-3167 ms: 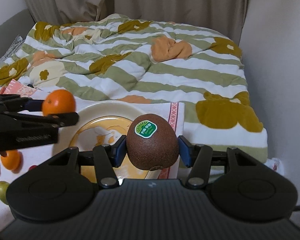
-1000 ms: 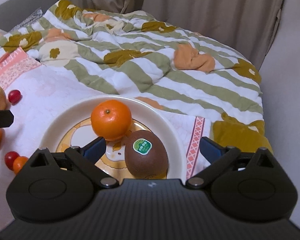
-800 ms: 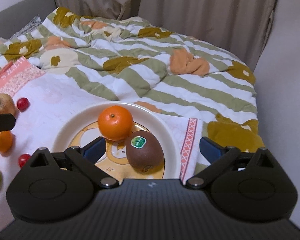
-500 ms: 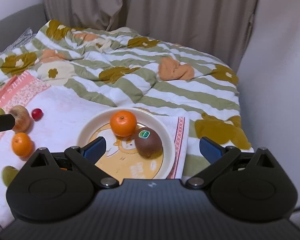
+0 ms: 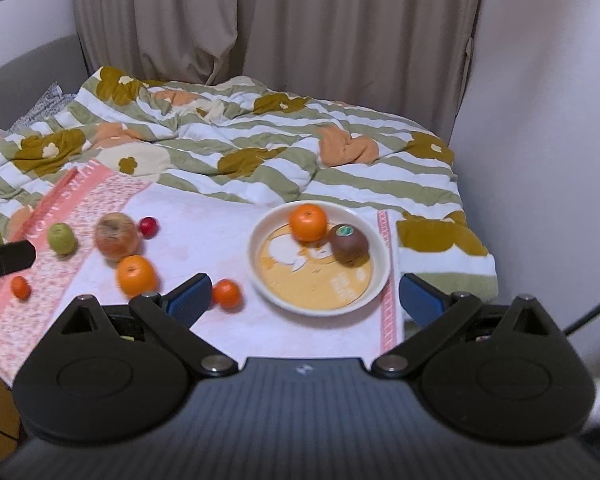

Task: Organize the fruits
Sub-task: 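Withdraw both tools from the bowl back over the fruits, then grasp the mandarin with the left tool while the right tool grasps the green apple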

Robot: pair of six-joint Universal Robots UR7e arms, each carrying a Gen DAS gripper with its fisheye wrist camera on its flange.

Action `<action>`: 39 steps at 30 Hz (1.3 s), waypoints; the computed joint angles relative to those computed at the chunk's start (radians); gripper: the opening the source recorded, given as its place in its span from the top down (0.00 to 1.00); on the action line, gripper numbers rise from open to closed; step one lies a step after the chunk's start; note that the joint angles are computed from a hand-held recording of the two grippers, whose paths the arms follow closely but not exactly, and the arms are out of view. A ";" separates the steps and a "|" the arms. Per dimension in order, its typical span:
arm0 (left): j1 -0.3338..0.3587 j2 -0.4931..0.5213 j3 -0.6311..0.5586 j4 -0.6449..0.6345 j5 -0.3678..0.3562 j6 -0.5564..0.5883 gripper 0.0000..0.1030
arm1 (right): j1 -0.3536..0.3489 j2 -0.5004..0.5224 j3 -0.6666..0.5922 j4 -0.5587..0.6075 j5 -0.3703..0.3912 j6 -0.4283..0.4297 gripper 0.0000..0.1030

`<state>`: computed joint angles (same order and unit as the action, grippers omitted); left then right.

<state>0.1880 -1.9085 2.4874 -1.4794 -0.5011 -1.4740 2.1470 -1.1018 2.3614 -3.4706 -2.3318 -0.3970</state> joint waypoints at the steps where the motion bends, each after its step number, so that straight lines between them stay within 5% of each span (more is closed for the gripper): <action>1: -0.020 -0.029 0.002 0.057 -0.014 -0.033 0.00 | 0.019 0.006 0.008 0.000 -0.012 0.027 0.00; 11: -0.151 -0.308 -0.009 0.604 -0.178 -0.303 0.00 | 0.127 0.118 0.039 0.029 -0.032 0.260 0.00; 16: -0.111 -0.383 -0.006 0.724 -0.195 -0.350 0.00 | 0.111 0.215 0.029 -0.002 0.015 0.286 0.00; 20: -0.015 -0.384 0.015 0.749 -0.163 -0.350 0.00 | 0.078 0.305 0.007 -0.060 0.042 0.256 0.00; 26: 0.181 -0.394 0.068 0.637 -0.058 -0.215 0.00 | 0.018 0.418 -0.018 -0.157 0.089 0.209 0.00; 35: 0.426 -0.411 0.167 0.183 0.081 0.200 0.06 | -0.032 0.517 -0.063 -0.199 0.097 0.190 0.00; 39: 0.495 -0.386 0.199 -0.028 0.092 0.364 0.19 | -0.038 0.540 -0.077 -0.197 0.095 0.193 0.00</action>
<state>0.6828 -2.2940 2.6864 -1.5070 -0.4089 -1.1095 2.1088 -0.5614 2.2844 -3.6672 -2.2365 -0.2043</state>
